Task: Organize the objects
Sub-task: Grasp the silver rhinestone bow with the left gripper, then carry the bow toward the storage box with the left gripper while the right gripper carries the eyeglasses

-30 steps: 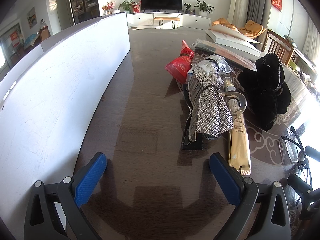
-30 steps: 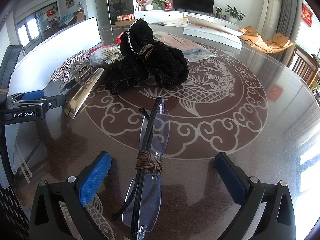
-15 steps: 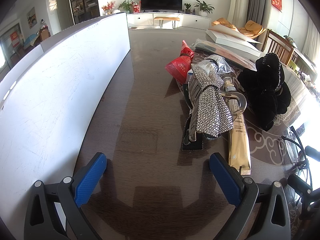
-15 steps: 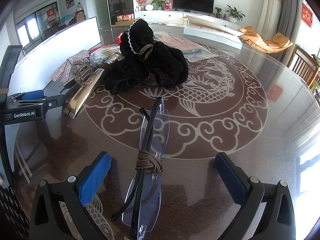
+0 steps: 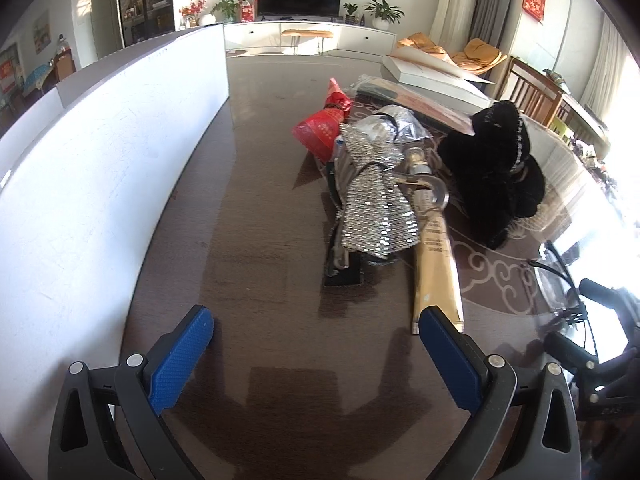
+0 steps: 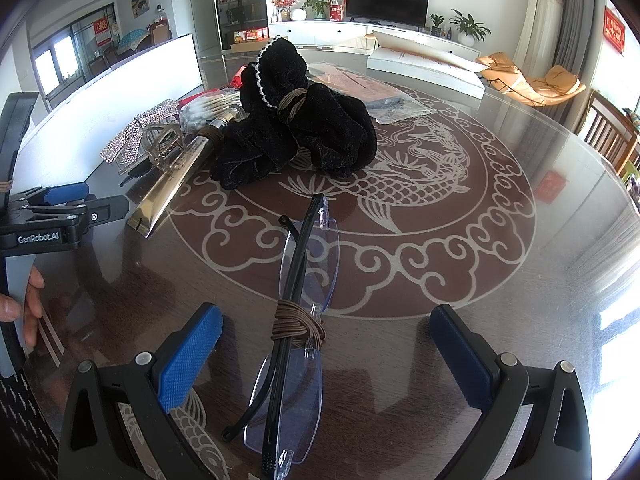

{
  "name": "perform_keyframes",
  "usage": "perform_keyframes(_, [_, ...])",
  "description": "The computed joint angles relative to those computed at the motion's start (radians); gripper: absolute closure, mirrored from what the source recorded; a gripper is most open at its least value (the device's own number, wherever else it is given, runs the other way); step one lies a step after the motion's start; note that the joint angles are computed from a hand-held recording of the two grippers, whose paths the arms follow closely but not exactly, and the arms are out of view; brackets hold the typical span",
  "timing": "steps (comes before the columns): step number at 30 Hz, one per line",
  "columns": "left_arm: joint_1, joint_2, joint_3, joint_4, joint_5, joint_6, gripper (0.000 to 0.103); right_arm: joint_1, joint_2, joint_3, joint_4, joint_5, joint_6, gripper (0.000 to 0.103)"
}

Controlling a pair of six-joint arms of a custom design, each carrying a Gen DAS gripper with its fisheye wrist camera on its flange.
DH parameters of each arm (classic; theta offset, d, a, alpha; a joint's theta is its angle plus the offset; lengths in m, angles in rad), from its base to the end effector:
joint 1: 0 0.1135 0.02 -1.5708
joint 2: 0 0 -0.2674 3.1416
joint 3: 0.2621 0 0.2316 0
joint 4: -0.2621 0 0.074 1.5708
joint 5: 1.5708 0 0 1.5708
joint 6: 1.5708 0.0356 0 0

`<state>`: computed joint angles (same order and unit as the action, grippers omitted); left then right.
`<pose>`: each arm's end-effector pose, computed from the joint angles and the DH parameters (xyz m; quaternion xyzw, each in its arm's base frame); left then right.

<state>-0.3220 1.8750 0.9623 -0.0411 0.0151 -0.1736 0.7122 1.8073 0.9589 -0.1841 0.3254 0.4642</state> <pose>0.3297 -0.1106 0.1390 0.0729 0.9500 -0.0814 0.2926 0.2578 0.2076 0.1528 -0.0749 0.9493 0.0157 0.3049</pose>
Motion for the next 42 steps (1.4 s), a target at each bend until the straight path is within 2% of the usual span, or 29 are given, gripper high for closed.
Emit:
perform_keyframes(2, [-0.012, -0.031, -0.005, 0.006, 0.030, -0.003, 0.000, -0.002, -0.002, -0.003, 0.001, -0.001, -0.002, 0.000])
perform_keyframes(4, [-0.035, -0.050, 0.005, 0.020, 0.014, 0.011, 0.000, -0.001, -0.001, -0.002, 0.001, -0.001, -0.001, 0.000])
perform_keyframes(9, [-0.059, 0.067, 0.181, -0.048, -0.021, 0.058, 0.000, -0.003, -0.002, -0.003, 0.002, -0.001, -0.002, 0.000])
perform_keyframes(10, [-0.053, 0.094, 0.211, -0.053, -0.017, 0.056, 0.010, -0.002, -0.002, -0.002, 0.001, -0.001, -0.002, 0.000])
perform_keyframes(11, [-0.044, 0.117, 0.234, -0.056, -0.004, 0.050, 0.024, -0.001, -0.001, -0.001, 0.001, -0.001, -0.001, 0.000])
perform_keyframes(12, [-0.031, 0.143, 0.266, -0.079, 0.024, 0.043, 0.053, -0.003, -0.003, -0.004, 0.002, -0.001, -0.003, 0.000])
perform_keyframes(13, [-0.027, 0.149, 0.269, -0.072, 0.014, 0.031, 0.057, -0.002, -0.002, -0.003, 0.001, -0.001, -0.002, 0.000])
perform_keyframes(15, [-0.003, 0.137, 0.241, -0.044, 0.069, 0.013, 0.057, -0.003, -0.003, -0.004, 0.002, -0.001, -0.003, 0.000])
perform_keyframes(18, [-0.004, 0.057, 0.125, 0.018, 0.054, 0.006, 0.057, -0.005, -0.010, -0.013, 0.015, -0.011, 0.001, 0.000])
perform_keyframes(21, [-0.001, -0.047, 0.008, 0.058, 0.060, -0.008, 0.057, -0.043, -0.068, -0.091, 0.113, -0.104, 0.007, 0.000])
perform_keyframes(22, [0.000, -0.083, -0.023, 0.061, 0.061, -0.010, 0.057, -0.064, -0.084, -0.099, 0.111, -0.150, 0.013, 0.000])
perform_keyframes(24, [-0.005, -0.145, -0.069, 0.061, 0.053, -0.005, 0.057, -0.096, -0.089, -0.045, 0.001, -0.204, 0.014, 0.007])
perform_keyframes(26, [-0.011, -0.186, -0.099, 0.061, 0.044, -0.001, 0.057, -0.119, -0.079, 0.016, -0.083, -0.265, -0.004, 0.034])
perform_keyframes(28, [-0.012, -0.213, -0.116, 0.062, 0.049, -0.003, 0.057, -0.117, -0.038, 0.096, -0.161, -0.274, -0.032, 0.036])
perform_keyframes(30, [-0.014, -0.241, -0.129, 0.055, 0.052, -0.009, 0.057, -0.091, 0.015, 0.175, -0.219, -0.242, -0.083, 0.043])
perform_keyframes(31, [-0.011, -0.262, -0.137, 0.048, 0.057, -0.011, 0.057, -0.074, 0.041, 0.212, -0.253, -0.219, -0.105, 0.061])
perform_keyframes(32, [-0.005, -0.286, -0.148, 0.043, 0.063, -0.010, 0.057, -0.058, 0.054, 0.237, -0.281, -0.186, -0.112, 0.085])
perform_keyframes(33, [0.004, -0.323, -0.164, 0.034, 0.068, -0.008, 0.057, -0.047, 0.047, 0.236, -0.287, -0.160, -0.113, 0.090])
perform_keyframes(36, [0.056, -0.430, -0.199, -0.002, 0.090, 0.000, 0.057, -0.037, 0.006, 0.228, -0.299, -0.148, -0.091, 0.091])
perform_keyframes(39, [0.157, -0.520, -0.212, -0.049, 0.147, 0.009, 0.057, -0.040, -0.047, 0.223, -0.283, -0.210, -0.053, 0.091])
perform_keyframes(42, [0.290, -0.574, -0.191, -0.111, 0.210, 0.046, 0.057, -0.014, -0.054, 0.298, -0.284, -0.268, -0.016, 0.091])
